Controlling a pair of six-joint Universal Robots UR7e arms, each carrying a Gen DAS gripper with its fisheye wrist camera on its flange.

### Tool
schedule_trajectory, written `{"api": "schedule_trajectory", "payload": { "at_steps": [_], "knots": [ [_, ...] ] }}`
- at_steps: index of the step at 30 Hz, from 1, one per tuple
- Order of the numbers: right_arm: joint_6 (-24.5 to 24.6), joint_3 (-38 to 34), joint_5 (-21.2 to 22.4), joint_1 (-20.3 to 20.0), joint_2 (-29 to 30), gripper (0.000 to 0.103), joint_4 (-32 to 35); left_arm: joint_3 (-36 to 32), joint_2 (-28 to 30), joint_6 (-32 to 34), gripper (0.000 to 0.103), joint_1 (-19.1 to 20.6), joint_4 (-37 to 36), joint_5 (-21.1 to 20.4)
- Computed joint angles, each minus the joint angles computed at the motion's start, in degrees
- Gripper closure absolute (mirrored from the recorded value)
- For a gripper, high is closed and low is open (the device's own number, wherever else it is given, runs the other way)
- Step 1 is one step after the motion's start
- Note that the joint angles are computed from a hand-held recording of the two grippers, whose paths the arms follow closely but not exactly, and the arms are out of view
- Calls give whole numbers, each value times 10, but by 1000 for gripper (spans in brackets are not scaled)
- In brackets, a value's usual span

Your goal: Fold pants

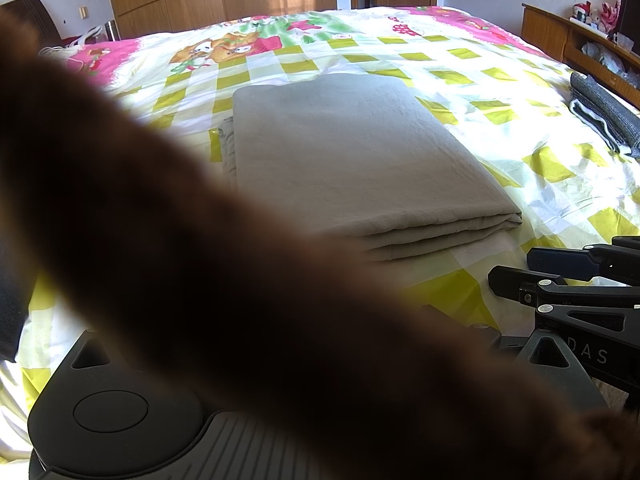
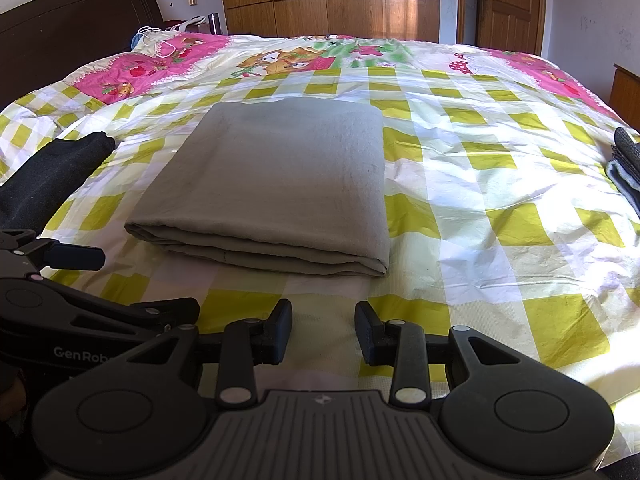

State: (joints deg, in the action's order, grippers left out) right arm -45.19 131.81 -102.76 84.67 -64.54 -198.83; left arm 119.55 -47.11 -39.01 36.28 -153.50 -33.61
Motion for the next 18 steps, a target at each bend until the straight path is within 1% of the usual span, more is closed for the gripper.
{"api": "schedule_trajectory", "payload": {
  "at_steps": [18],
  "knots": [
    [-6, -3, 1, 1, -2, 55, 1, 2, -2, 3, 0, -3, -2, 5]
  ]
}}
